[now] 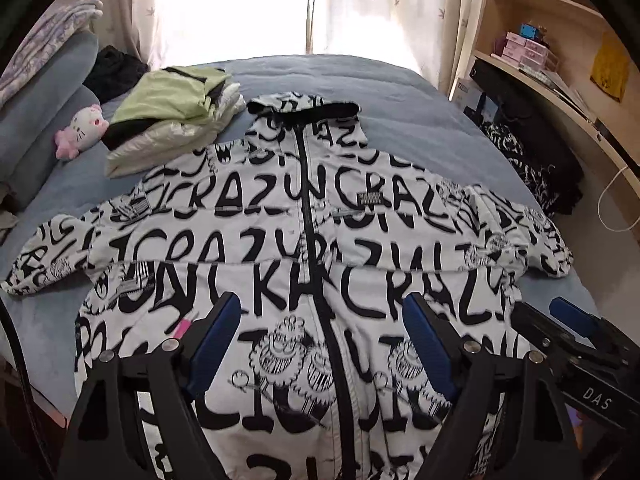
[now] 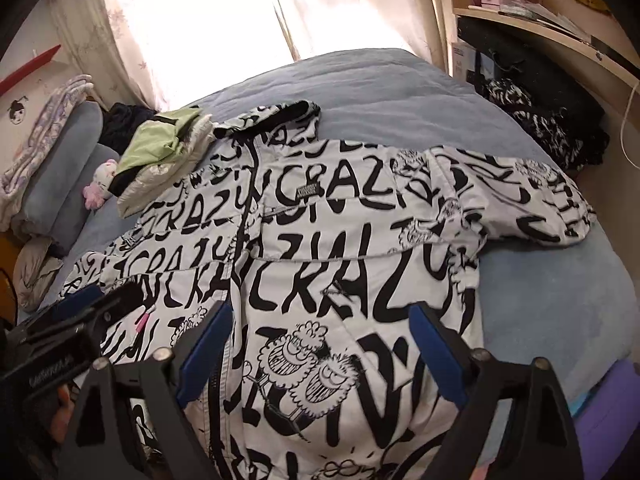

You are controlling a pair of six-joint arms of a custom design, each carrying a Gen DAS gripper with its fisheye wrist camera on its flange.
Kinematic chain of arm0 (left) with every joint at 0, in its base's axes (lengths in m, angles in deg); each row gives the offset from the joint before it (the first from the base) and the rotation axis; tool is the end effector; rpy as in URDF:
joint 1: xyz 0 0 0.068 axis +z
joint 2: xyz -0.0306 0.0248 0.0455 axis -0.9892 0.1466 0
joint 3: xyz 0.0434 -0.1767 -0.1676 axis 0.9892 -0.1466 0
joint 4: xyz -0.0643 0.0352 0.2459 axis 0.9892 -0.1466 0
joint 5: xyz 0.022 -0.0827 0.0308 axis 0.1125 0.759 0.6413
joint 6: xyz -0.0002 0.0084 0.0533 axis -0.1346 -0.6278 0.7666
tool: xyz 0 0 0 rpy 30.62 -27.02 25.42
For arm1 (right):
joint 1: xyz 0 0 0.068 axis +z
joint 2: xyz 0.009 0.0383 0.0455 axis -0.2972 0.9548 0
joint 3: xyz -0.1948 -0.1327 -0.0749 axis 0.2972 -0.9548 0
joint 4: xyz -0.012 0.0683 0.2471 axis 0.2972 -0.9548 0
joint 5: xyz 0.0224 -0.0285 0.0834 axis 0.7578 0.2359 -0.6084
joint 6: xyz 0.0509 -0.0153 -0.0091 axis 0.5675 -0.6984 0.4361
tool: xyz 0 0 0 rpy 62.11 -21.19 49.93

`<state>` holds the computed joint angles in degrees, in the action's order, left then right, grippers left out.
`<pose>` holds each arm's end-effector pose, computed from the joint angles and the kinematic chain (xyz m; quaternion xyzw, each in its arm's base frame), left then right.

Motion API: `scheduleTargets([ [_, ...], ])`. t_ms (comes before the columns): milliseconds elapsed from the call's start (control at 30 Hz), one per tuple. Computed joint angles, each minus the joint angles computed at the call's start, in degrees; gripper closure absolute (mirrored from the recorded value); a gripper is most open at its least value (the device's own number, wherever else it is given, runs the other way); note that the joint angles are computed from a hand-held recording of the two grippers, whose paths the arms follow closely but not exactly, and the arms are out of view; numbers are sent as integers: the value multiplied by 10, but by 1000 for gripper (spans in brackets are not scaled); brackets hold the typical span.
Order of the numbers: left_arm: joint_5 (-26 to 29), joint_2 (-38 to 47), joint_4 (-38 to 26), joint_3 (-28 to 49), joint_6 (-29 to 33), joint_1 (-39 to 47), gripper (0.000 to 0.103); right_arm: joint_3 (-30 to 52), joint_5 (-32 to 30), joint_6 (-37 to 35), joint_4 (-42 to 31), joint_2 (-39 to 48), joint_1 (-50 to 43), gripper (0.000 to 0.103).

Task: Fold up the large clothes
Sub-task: 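Move the right gripper to the cuff of the jacket sleeve, then close the right gripper on the sleeve cuff and lift it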

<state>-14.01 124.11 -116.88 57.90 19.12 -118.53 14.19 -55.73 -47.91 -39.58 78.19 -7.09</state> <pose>0.2264 -0.1579 0.3363 0.0232 0.9400 -0.0558 0.3357 0.1924 0.0340 0.3339 0.0694 0.9402 0.0746 0.3250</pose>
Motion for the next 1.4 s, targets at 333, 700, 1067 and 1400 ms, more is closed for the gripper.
scheduleTargets([
  [333,-8,90,30,162,57,-28,21,165,-119,-156,-67,69,-228,22],
  [700,16,328,-81,497,36,-55,21,391,-238,-233,-154,235,-458,22],
  [1067,3,482,-58,572,13,-74,21,403,-293,-236,-160,390,-592,22],
  [1400,3,567,9,580,20,-67,21,368,-275,-175,-57,552,-641,22],
])
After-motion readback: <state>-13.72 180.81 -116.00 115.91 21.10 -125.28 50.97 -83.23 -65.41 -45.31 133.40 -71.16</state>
